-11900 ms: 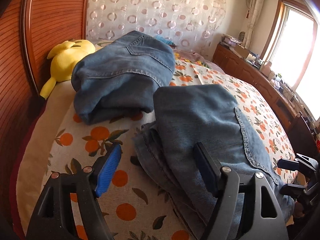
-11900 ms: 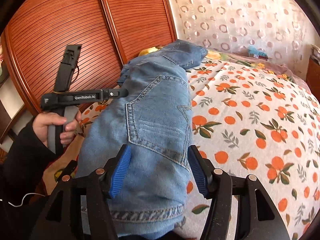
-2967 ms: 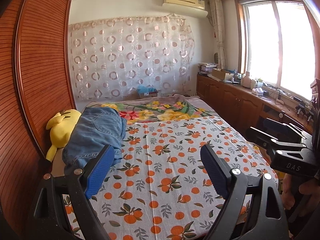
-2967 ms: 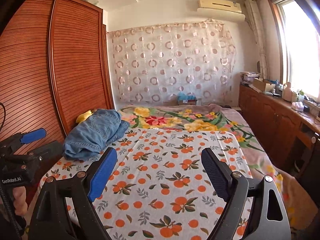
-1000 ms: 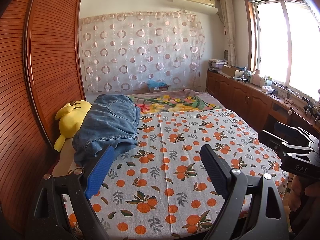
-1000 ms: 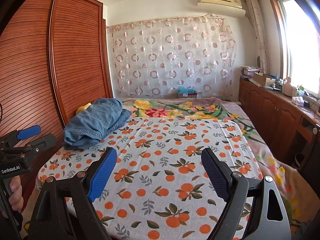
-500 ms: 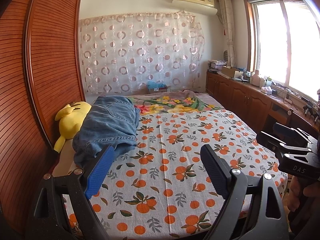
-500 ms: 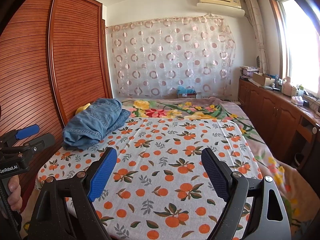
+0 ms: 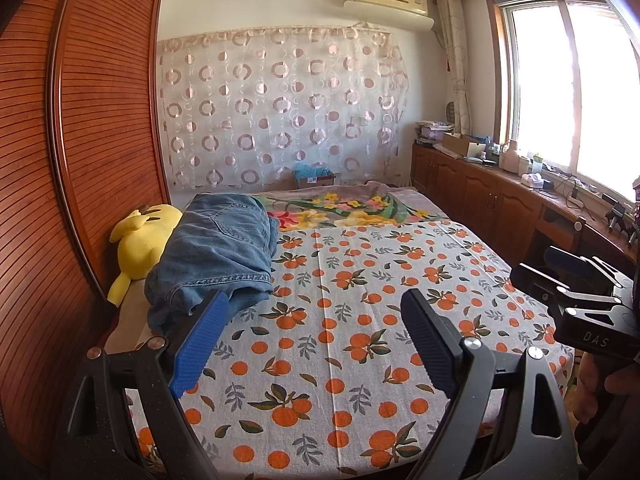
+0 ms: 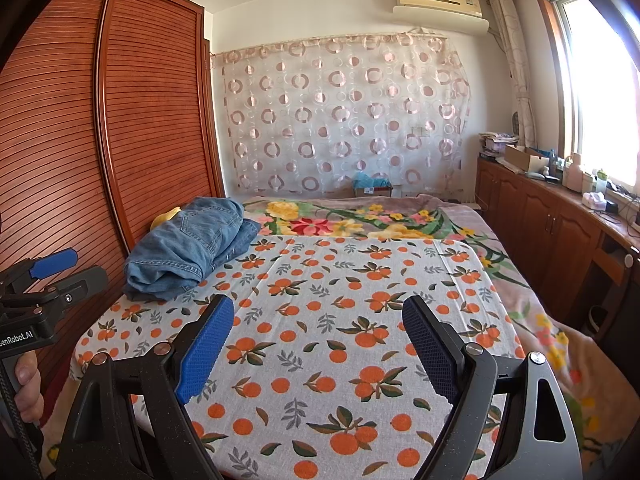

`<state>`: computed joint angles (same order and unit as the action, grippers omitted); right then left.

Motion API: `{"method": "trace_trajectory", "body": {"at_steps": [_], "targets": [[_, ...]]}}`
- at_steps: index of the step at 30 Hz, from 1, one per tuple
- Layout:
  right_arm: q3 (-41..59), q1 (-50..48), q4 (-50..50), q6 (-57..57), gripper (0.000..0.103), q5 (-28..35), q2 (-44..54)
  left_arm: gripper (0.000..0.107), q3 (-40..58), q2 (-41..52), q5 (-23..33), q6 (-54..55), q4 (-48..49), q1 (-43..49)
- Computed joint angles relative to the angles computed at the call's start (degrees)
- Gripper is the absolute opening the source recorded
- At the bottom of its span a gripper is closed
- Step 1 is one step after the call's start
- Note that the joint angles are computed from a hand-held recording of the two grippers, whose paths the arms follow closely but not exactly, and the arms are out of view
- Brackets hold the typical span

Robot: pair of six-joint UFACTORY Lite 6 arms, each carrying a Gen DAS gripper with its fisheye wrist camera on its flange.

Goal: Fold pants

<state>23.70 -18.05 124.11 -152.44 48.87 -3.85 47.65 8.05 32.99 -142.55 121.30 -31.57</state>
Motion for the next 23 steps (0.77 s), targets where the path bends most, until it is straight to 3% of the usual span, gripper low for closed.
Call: {"method": "trace_trajectory", "body": {"at_steps": [23], "targets": [[-0.4, 0.3, 0.7, -0.2, 0.087, -0.1, -0.4, 0.088, 0.5, 0.9, 0.5, -0.8, 0.6, -0.2]]}}
